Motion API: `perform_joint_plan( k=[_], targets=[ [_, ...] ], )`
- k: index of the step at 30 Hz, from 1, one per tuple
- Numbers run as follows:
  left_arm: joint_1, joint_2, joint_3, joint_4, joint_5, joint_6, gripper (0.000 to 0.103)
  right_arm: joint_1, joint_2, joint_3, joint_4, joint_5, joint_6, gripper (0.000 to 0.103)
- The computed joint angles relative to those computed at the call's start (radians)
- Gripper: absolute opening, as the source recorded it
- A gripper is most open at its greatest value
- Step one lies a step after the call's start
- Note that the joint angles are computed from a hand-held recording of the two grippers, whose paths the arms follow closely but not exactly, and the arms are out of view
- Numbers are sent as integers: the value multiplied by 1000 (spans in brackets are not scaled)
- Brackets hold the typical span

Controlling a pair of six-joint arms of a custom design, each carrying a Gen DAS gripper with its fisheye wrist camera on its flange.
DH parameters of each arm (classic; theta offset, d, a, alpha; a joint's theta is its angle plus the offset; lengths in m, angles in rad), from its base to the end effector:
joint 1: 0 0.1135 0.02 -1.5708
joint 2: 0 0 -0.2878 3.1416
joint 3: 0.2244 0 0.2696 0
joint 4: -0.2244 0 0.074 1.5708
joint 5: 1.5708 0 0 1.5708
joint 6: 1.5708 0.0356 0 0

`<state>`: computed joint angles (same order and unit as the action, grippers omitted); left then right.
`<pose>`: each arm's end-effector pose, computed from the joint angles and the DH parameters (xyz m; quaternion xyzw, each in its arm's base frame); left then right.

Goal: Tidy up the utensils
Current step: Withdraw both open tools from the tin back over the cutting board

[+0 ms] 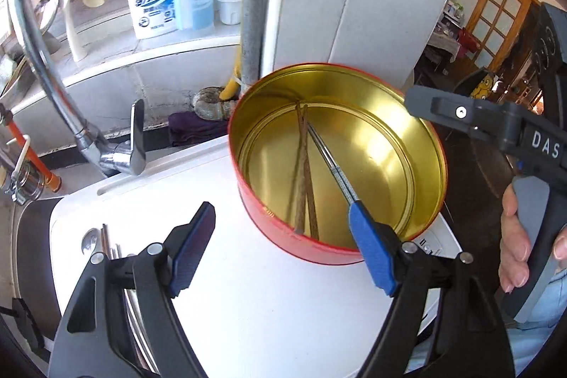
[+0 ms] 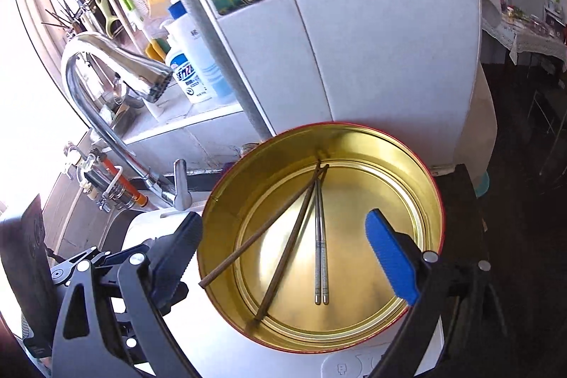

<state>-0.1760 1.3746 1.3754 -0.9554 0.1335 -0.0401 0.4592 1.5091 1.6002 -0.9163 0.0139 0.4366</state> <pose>0.2845 -0.0554 0.3668 0.0847 0.9472 -0.0958 0.2940 0.2986 0.1471 0.4039 -0.0080 0.9313 0.1519 0.3311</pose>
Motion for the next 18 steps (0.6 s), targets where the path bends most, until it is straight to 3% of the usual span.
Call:
perform_joint_plan(
  k=[7, 18],
  targets=[
    [330, -179, -128, -69, 71, 79, 77, 187, 51, 26, 32, 0, 25, 94],
    [724, -185, -190, -130, 218, 331, 77, 398, 278, 161, 36, 13, 92, 94]
  ],
)
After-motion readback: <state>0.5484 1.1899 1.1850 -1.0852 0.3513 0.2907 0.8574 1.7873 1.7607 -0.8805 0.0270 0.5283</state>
